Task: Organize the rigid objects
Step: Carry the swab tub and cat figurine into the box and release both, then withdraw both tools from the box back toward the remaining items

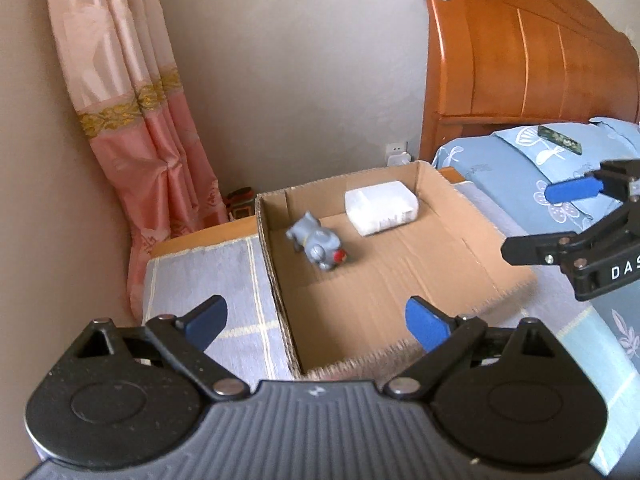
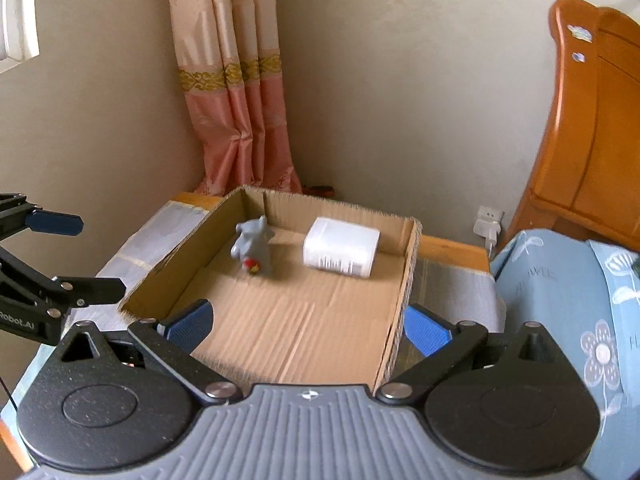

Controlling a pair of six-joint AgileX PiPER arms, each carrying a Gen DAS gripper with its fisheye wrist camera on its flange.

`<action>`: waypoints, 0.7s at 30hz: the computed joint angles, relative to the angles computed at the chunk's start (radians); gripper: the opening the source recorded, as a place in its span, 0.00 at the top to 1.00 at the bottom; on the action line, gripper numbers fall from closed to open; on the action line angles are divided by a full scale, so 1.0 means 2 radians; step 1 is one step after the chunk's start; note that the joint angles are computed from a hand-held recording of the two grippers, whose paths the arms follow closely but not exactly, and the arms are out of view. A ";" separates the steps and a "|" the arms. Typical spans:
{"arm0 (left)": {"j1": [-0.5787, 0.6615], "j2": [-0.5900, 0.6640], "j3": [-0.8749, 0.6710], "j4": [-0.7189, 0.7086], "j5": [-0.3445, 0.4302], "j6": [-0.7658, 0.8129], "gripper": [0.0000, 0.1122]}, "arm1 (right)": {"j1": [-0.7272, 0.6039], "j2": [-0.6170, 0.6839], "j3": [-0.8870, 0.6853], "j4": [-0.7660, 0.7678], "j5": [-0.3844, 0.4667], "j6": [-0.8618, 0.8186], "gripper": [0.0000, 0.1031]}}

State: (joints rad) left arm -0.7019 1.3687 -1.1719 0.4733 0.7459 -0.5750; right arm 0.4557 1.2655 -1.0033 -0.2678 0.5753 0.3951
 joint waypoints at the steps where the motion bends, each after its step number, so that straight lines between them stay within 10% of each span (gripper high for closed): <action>1: -0.011 -0.012 0.015 0.013 -0.001 -0.021 0.11 | 0.006 -0.013 0.013 -0.006 0.003 0.014 0.00; 21: -0.263 -0.092 0.251 0.221 0.040 -0.499 0.10 | 0.228 -0.152 0.237 -0.193 0.060 0.360 0.00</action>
